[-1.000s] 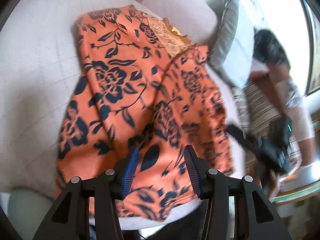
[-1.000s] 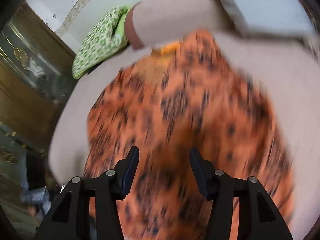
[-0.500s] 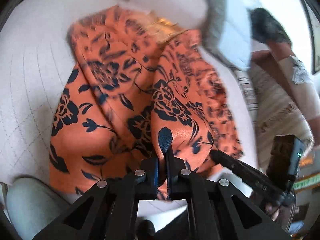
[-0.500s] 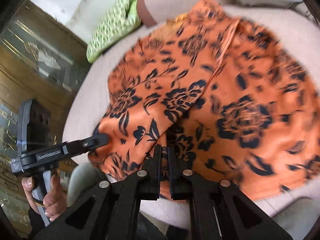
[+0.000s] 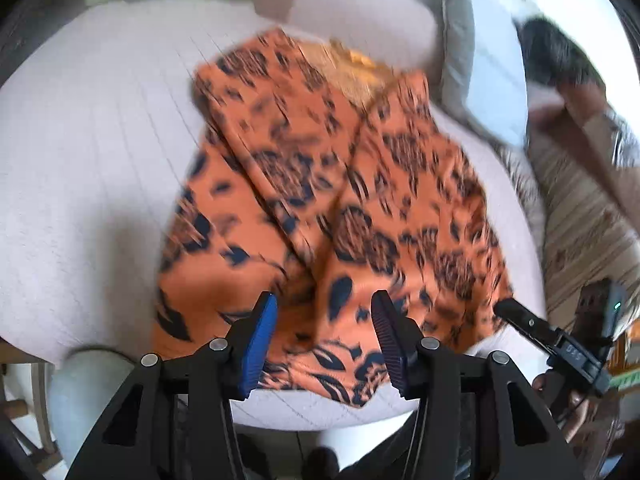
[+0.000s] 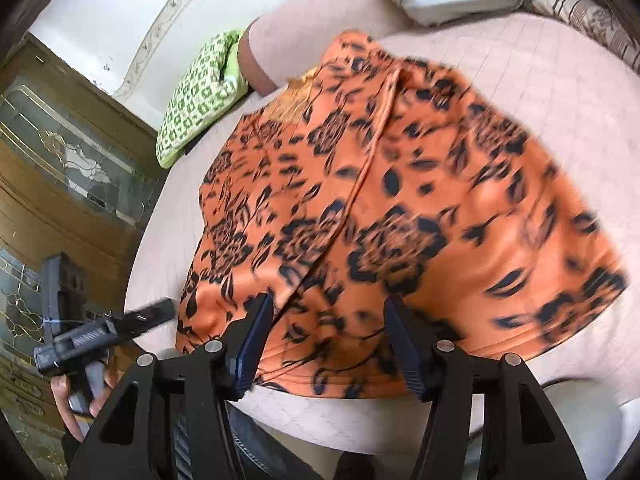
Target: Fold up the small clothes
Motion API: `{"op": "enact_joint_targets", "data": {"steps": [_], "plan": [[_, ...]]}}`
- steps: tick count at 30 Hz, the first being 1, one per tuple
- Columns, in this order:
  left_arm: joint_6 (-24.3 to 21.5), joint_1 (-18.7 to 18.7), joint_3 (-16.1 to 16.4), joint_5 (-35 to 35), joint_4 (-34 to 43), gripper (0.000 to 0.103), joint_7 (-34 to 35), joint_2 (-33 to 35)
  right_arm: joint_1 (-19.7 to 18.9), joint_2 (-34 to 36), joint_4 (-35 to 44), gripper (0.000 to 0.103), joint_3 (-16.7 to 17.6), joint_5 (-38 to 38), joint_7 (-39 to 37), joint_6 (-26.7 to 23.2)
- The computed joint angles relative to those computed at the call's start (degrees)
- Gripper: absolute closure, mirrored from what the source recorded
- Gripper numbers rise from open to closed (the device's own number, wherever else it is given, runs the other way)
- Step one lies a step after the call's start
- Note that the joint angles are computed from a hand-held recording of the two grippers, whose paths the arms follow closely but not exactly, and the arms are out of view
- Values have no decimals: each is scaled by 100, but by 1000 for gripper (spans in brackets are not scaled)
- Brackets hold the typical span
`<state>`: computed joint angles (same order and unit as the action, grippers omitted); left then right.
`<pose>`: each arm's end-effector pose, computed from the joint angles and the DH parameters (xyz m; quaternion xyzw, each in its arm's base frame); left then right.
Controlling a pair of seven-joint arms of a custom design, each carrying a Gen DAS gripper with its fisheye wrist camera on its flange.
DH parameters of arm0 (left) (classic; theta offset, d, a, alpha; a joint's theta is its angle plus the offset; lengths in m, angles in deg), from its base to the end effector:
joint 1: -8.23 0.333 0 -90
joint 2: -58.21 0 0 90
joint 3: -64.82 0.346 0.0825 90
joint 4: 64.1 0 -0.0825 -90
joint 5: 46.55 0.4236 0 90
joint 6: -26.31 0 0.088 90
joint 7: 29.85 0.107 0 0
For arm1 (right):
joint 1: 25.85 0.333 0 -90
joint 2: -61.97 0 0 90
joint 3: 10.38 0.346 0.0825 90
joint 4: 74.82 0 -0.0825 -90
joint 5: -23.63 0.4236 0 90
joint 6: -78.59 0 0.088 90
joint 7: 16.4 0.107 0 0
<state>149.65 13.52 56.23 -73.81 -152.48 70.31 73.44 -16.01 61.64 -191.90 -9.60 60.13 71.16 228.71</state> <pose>0.7195 -0.0476 0.5617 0.6679 -0.6863 0.2861 0.0310 0.6180 0.1020 0.5175 -0.5783 0.7345 -0.0067 0.3550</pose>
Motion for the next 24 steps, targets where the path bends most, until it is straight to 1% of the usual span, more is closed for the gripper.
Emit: {"op": "enact_joint_targets", "data": {"steps": [1, 3, 4, 5, 7, 8, 10, 11, 12, 14, 15, 16, 17, 18, 19, 20, 22, 23, 24], "plan": [[91, 11, 59, 94, -65, 49, -76, -63, -49, -19, 0, 43, -47, -55, -6, 0], [309, -129, 251, 802, -2, 46, -683, 25, -172, 11, -8, 43, -137, -734, 481, 76], [275, -246, 385, 1380, 69, 46, -1181, 111, -249, 13, -28, 42, -189, -1283, 994, 88], [238, -270, 408, 1635, 115, 46, -1372, 158, -323, 33, -28, 41, -235, -1701, 1418, 71], [63, -275, 417, 2002, 150, 46, -1573, 255, -469, -56, -140, 41, -321, -2168, 1883, -33], [-61, -208, 371, 1928, 128, 46, -1563, 280, -523, -194, -293, 41, -344, -2218, 1964, -55], [-113, -118, 289, 1786, 61, 46, -1478, 284, -584, -246, -409, 41, -376, -2084, 1934, -152], [-174, -122, 269, 1821, 63, 46, -1445, 325, -601, -225, -403, 43, -383, -2041, 1893, -266], [-221, -112, 250, 1817, 112, 46, -1401, 397, -621, -180, -352, 45, -374, -2165, 1933, -435], [-254, -90, 189, 1729, 146, 46, -1281, 496, -644, -140, -314, 47, -371, -2143, 1887, -520], [-332, -88, 177, 1725, 211, 47, -1235, 556, -655, -114, -287, 52, -365, -2164, 1964, -531], [-375, -111, 186, 1787, 259, 47, -1240, 592, -677, -118, -268, 62, -348, -2495, 2405, -508], [-274, -94, 192, 1785, 156, 47, -1203, 508, -687, -160, -289, 60, -335, -2672, 2705, -425], [-214, -85, 205, 1792, 105, 47, -1201, 458, -690, -247, -355, 60, -326, -2722, 2865, -249], [-164, -119, 233, 1882, 39, 46, -1276, 406, -696, -302, -388, 60, -325, -2781, 2938, -207], [-110, -165, 287, 2039, 2, 46, -1414, 382, -708, -287, -328, 55, -317, -2933, 3052, -286], [107, -128, 312, 2044, -107, 46, -1509, 349, -738, -233, -232, 52, -321, -3216, 3235, -454], [82, -101, 310, 2010, -98, 46, -1534, 370, -743, -155, -147, 50, -326, -3286, 3259, -594], [11, -79, 307, 1983, -58, 46, -1564, 413, -748, -58, -55, 49, -345, -3201, 3167, -778]]}}
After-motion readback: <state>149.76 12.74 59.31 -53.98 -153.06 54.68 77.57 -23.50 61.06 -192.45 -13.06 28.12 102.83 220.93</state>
